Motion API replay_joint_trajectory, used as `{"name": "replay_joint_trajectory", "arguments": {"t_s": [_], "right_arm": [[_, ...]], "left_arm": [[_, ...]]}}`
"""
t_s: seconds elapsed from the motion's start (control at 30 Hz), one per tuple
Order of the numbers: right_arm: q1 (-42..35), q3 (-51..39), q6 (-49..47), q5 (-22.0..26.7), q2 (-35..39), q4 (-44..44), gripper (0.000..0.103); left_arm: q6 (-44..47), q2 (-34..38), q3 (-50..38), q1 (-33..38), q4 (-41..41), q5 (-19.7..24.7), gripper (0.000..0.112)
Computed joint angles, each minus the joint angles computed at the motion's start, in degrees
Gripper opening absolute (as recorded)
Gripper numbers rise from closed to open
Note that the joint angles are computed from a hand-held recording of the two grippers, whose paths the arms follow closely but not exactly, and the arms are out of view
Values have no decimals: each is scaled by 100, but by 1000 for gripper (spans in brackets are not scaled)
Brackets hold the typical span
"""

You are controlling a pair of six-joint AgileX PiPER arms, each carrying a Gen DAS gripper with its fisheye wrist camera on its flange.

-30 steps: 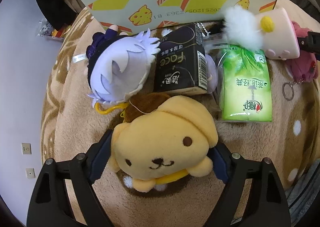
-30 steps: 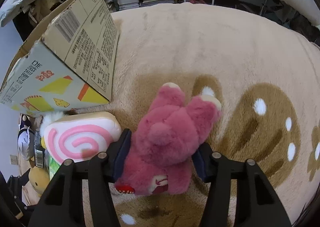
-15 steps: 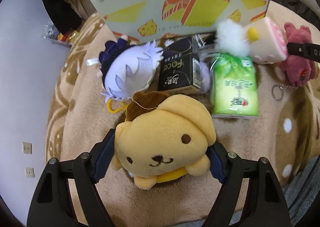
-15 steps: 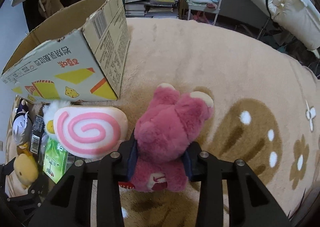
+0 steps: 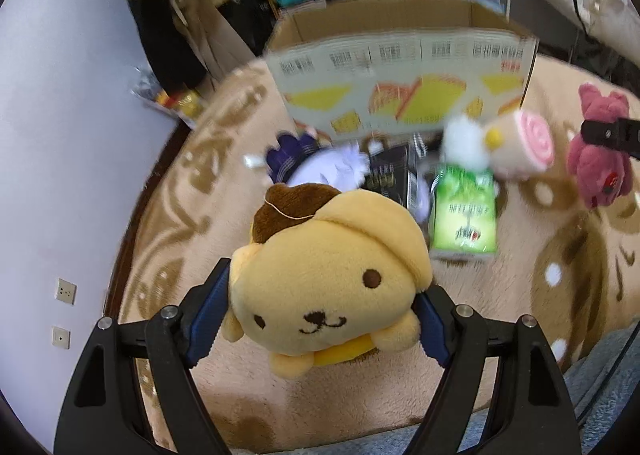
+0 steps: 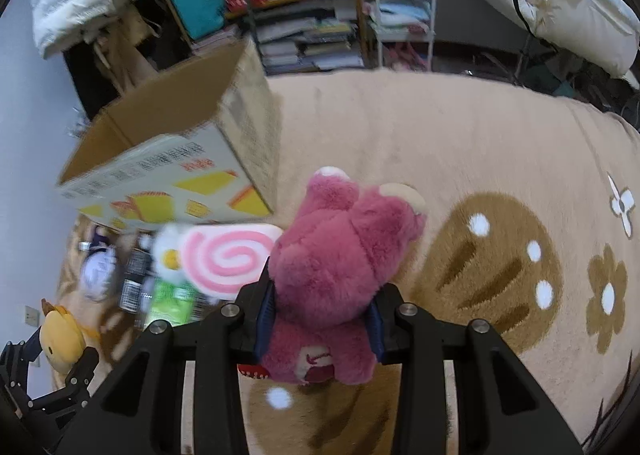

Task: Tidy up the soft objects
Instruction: 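Close left tool on yellow dog while right tool grips pink bear, lift both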

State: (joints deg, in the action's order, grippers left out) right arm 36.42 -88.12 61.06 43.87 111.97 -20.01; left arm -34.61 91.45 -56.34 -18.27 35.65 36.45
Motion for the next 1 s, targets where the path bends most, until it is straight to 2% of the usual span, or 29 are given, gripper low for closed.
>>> {"name": "replay_joint_trajectory", "arguments": {"t_s": [0.27,0.4,0.5,0.73,0.87,1.0], "right_arm": [[373,176,456,-399,-445,-926,40],[524,65,709,-412,-522,-1430,40],[542,-28,803,-480,-522,-1648,40],[462,-457,621,-518,-438,-1870,40],[418,-793,524,-557,-355,-2142,40],[375,-1313,214,-588,-169,-2312,40]], "left_arm": [[-1557,-865,587,-297,1497,-283,80],[-2994,-1310,919,-561,2971,-334,80],[-3570,-1504,942,-656,3652,-357,81],[-3706,-1524,581,-459,3936,-530,81],[-4002,-1389,309,-391,4386,-553,81],[-3888,-1146,-169,-166,4453,-810,81]]}}
